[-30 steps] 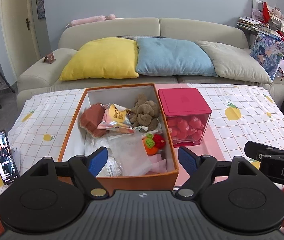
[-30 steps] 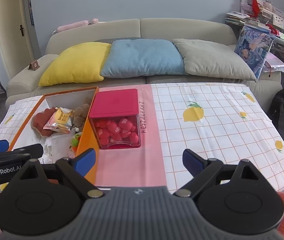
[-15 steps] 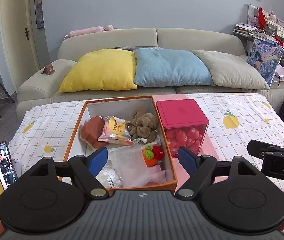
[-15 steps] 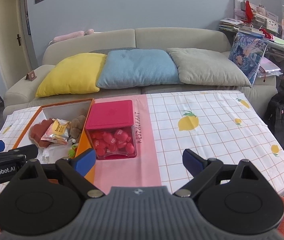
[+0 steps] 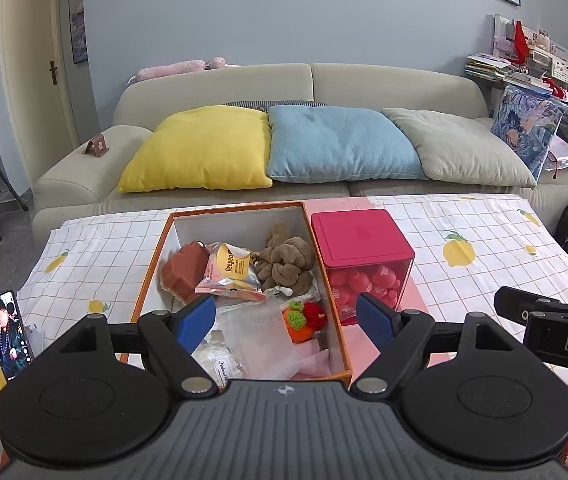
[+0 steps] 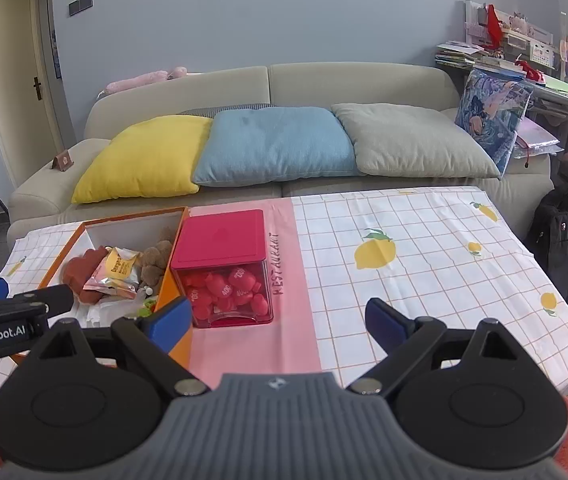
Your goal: Organize soft objects
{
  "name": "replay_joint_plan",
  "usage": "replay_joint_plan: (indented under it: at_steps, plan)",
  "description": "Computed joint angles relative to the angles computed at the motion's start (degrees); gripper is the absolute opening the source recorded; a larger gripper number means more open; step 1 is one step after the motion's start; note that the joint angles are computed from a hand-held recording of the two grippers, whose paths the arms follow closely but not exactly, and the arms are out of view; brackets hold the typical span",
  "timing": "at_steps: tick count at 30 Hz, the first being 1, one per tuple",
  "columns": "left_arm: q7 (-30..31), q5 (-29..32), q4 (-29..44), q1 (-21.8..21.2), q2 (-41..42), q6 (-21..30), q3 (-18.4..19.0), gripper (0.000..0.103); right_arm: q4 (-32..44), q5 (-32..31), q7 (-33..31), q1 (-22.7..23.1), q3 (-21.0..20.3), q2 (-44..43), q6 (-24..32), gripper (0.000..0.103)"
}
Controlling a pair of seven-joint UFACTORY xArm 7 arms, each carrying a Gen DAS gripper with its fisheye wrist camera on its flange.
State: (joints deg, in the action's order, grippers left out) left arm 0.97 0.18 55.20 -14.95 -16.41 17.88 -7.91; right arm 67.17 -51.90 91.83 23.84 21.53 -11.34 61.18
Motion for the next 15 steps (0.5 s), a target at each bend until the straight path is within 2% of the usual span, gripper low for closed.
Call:
replay_joint_plan:
  at_steps: [15]
  plan:
    - [-0.3,-0.3,0.4,-0.1,0.0,0.2,0.2,0.094,0.0,-0.4,0.1,-0.1,0.1,-0.3,0.0,0.092]
